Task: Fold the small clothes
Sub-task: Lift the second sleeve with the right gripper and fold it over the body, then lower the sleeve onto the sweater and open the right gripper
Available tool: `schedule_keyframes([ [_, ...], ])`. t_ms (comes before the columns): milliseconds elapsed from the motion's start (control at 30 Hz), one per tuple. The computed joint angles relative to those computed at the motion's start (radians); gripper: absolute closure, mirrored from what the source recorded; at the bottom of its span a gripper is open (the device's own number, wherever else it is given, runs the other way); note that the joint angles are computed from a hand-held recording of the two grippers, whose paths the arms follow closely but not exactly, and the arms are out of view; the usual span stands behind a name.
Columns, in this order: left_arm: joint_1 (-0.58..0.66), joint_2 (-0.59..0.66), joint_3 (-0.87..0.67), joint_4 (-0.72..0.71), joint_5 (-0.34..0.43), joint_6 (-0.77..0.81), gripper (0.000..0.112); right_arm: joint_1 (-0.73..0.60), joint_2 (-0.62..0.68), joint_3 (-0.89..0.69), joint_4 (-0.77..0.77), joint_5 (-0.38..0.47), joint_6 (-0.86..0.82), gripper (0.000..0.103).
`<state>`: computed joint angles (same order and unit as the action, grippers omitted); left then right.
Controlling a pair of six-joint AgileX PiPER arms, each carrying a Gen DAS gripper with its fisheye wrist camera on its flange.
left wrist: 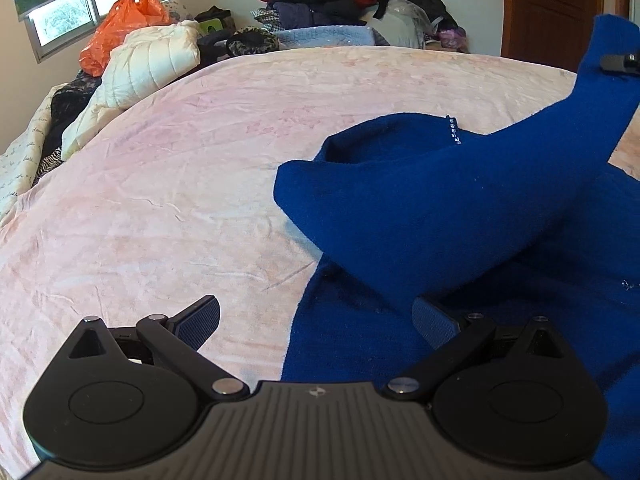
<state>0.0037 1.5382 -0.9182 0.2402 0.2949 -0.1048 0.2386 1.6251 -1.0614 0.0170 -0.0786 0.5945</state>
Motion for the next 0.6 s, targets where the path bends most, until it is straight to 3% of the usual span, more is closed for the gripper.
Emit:
schedule_keyframes([
  [133, -0.016, 0.007, -0.005, 0.011, 0.008, -0.01, 0.009, -0.041, -0.016, 0.094, -0.062, -0.058, 0.098, 0.096],
  [333, -0.029, -0.001, 0.003, 0.016, 0.012, -0.014, 0.009, -0.08, -0.047, 0.221, 0.093, -0.137, -0.029, 0.095],
  [600, -0.037, -0.002, 0.008, -0.022, 0.017, 0.012, 0.009, -0.121, -0.053, 0.317, 0.089, -0.19, -0.012, 0.095],
])
